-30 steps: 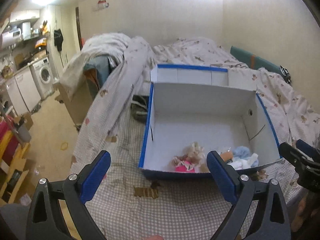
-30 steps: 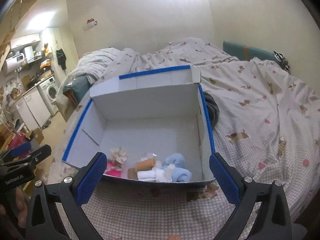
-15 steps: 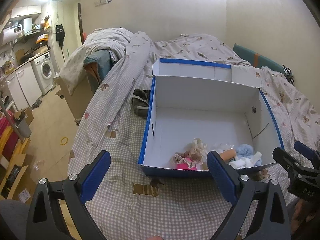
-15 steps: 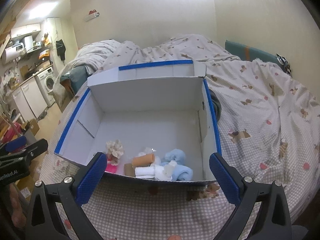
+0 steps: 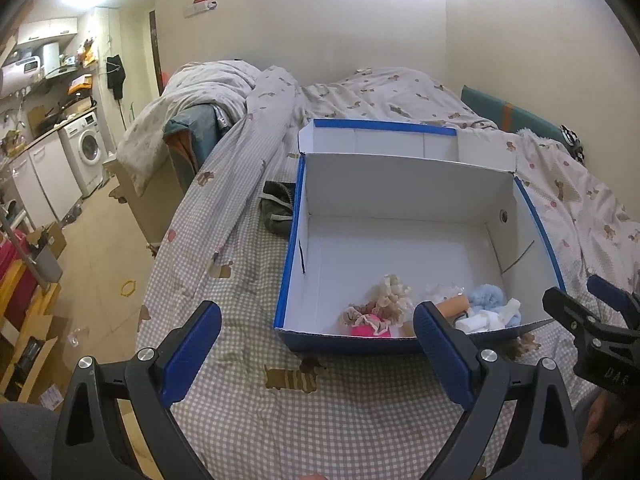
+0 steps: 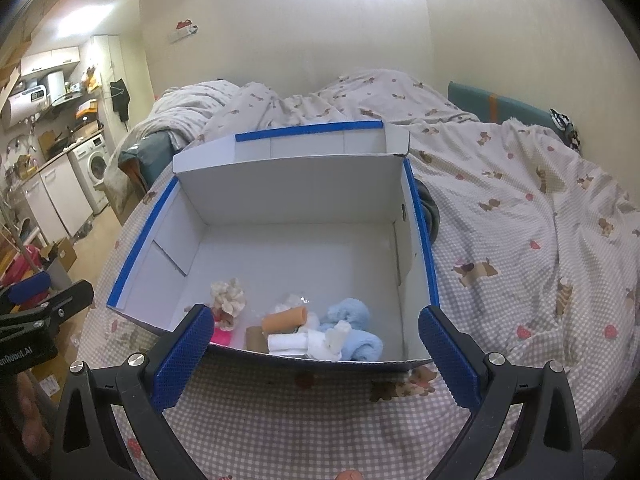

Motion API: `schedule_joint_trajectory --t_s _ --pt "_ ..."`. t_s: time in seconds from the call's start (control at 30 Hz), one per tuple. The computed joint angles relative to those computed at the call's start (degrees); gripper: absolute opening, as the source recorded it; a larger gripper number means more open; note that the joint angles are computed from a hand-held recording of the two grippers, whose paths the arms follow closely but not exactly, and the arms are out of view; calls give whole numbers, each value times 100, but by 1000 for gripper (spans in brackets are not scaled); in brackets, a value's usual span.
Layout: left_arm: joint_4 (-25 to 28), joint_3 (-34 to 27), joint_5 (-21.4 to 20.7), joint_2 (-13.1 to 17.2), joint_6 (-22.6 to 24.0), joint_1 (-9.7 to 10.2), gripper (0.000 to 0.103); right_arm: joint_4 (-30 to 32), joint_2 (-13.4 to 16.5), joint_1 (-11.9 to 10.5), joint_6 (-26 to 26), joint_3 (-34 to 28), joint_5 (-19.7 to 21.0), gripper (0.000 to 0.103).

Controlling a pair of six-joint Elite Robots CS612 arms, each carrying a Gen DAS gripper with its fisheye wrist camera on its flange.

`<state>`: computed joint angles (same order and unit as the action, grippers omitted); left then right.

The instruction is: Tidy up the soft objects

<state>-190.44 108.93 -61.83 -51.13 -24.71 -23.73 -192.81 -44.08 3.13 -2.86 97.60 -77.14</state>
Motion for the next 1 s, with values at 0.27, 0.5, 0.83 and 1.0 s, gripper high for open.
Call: schedule_joint_trajectory --t_s 0.27,0.5,0.83,1.0 --pt "-3 3 5 2 17 -5 96 3 0 -3 -4 0 8 103" --pt "76 -8 -69 8 -18 11 96 0 1 -6 14 -1 15 103" --pt "143 -42 -120 47 5 33 96 -20 -11 -14 50 14 29 103" --pt "144 -44 -52 61 21 31 96 -31 -15 -14 56 20 23 103"
